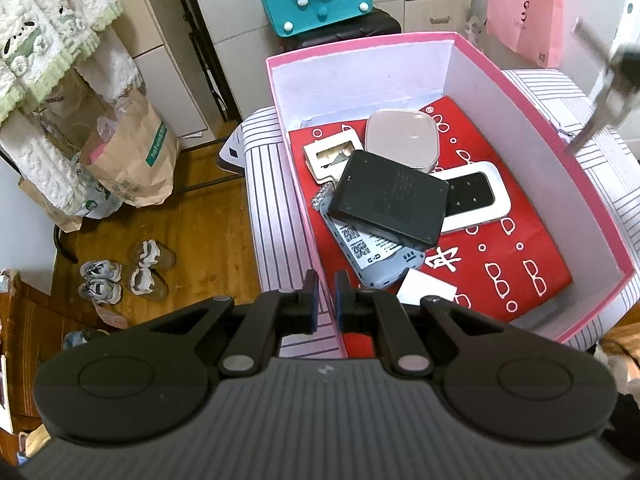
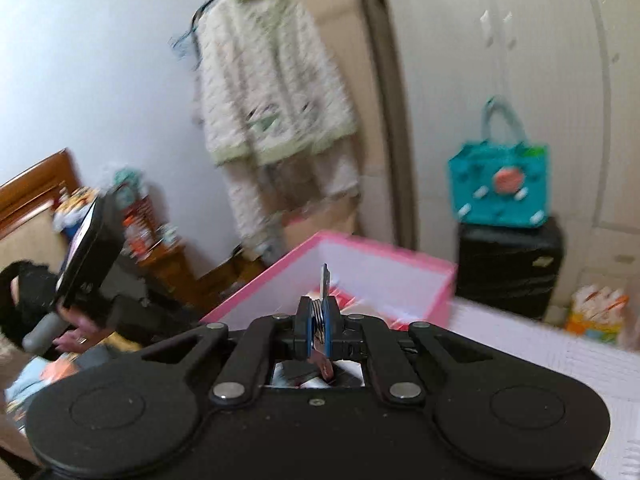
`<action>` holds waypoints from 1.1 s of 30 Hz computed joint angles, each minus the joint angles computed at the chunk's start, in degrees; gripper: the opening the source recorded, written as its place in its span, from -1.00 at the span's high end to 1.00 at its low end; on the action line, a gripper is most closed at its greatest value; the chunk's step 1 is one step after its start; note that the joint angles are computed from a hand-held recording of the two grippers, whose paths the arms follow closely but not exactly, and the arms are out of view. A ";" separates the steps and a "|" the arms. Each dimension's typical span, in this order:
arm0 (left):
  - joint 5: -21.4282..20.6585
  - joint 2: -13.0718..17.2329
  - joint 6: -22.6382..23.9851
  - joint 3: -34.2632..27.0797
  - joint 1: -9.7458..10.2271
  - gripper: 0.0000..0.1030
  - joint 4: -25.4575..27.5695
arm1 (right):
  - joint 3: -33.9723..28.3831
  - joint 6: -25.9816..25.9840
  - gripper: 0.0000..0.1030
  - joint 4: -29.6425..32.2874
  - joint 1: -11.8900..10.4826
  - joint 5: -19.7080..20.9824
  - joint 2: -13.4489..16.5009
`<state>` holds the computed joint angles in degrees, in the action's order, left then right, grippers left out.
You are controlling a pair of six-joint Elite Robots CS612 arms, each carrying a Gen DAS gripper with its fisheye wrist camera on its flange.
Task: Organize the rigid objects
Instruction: 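Lift the silver keys and carry them toward the pink box, then return the right tool to the table and grasp the purple starfish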
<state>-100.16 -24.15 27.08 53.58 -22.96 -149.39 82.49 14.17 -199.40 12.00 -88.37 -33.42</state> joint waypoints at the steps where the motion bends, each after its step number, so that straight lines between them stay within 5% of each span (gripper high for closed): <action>1: 0.11 -0.10 0.15 0.41 -0.02 0.86 -0.75 | -0.85 0.41 0.86 1.53 -0.14 1.88 0.48; 7: 0.02 -0.18 -0.31 0.91 0.03 0.86 -1.84 | -5.60 4.12 0.86 10.25 -0.92 11.81 3.86; 11: 0.06 -0.10 -0.51 0.75 0.03 0.86 -1.82 | -8.04 5.32 0.85 14.48 -1.16 14.29 5.59; 14: 0.02 -0.08 -0.76 0.68 0.07 0.85 -1.82 | -7.43 3.28 0.88 13.64 -0.53 10.07 5.65; 16: 0.06 -0.07 -0.81 0.70 0.10 0.85 -1.81 | -6.24 3.38 0.72 12.30 -0.54 9.27 4.94; 22: -0.22 0.25 -1.72 0.14 0.18 0.84 -0.45 | 0.14 4.75 0.71 2.41 -0.98 4.18 1.76; 27: 0.25 0.23 -2.60 0.11 0.02 0.84 -0.20 | 6.15 6.80 0.56 -1.87 -1.27 -4.59 -0.73; 33: 1.55 0.11 -3.56 0.10 -0.31 0.84 0.24 | 9.70 9.77 0.38 -0.18 -1.43 -16.51 -1.32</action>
